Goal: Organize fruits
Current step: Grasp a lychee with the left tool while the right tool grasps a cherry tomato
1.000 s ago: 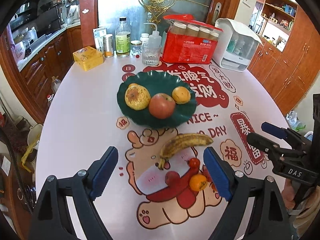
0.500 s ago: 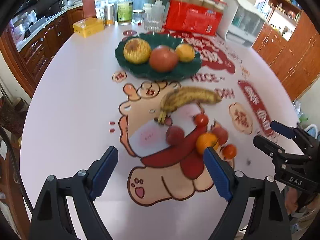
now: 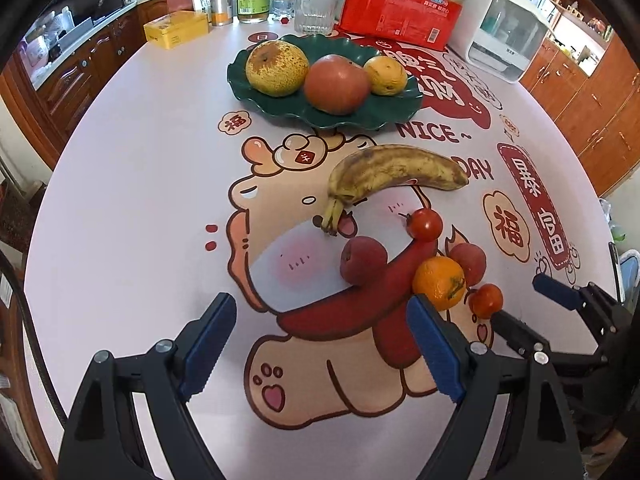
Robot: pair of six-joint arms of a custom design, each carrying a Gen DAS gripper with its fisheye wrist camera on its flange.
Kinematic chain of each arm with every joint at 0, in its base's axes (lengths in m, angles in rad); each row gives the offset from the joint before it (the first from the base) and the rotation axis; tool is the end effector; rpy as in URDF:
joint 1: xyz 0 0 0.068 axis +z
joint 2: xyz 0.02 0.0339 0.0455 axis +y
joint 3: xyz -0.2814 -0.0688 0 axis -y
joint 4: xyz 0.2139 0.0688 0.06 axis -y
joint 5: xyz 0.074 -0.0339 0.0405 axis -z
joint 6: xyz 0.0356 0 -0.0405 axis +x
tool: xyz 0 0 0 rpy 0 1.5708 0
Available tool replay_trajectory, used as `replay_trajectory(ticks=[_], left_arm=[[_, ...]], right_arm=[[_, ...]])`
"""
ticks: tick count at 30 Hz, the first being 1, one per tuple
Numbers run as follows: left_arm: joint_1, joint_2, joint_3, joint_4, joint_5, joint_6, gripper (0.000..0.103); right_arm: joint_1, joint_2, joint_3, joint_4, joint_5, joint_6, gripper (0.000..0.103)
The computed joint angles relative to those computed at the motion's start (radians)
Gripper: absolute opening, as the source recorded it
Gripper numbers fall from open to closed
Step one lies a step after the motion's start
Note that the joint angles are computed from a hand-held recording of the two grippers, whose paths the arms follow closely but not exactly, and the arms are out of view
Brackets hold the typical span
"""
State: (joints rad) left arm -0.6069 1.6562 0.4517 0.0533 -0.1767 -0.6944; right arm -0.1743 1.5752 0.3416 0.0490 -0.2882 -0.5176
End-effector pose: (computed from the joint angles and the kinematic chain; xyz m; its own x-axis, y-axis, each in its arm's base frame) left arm 0.1852 -0.1209 0.1161 -0.8981 -0.1434 -0.4158 -0.0938 0.9861 -0.1373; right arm 0.1882 -0.0229 0.1127 -0.8229 -0.3368 -0.4576 -0.3985 0.9162 0.0424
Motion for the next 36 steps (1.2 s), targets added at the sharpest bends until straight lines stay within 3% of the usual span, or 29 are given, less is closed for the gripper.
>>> replay_trajectory(ticks=[6, 15, 24, 29, 36], left_arm=[[0.026, 0.052, 0.021, 0.041, 0.029, 0.013, 0.085], [0.078, 0.138, 0.06, 0.096, 0.11, 0.02, 0.066], [0.051, 0.208, 0.108, 0.093, 0.115, 0.016, 0.051], [0.048, 0.238, 0.133, 0.081, 0.126, 0.017, 0.029], [0.043, 0.237, 0.12, 0.102, 0.115, 0.007, 0.027]], right_arm=[[0.038, 0.064, -0.003, 0.052, 0.008, 0.021, 0.058], [0.091, 0.103, -0.011, 0.104, 0.038, 0.018, 0.036], [0.112, 0.113, -0.006, 0.119, 0.063, 0.013, 0.033], [0.117, 0.115, -0.003, 0.116, 0.068, 0.021, 0.033], [0.118, 0.118, -0.002, 0.117, 0.067, 0.02, 0.031]])
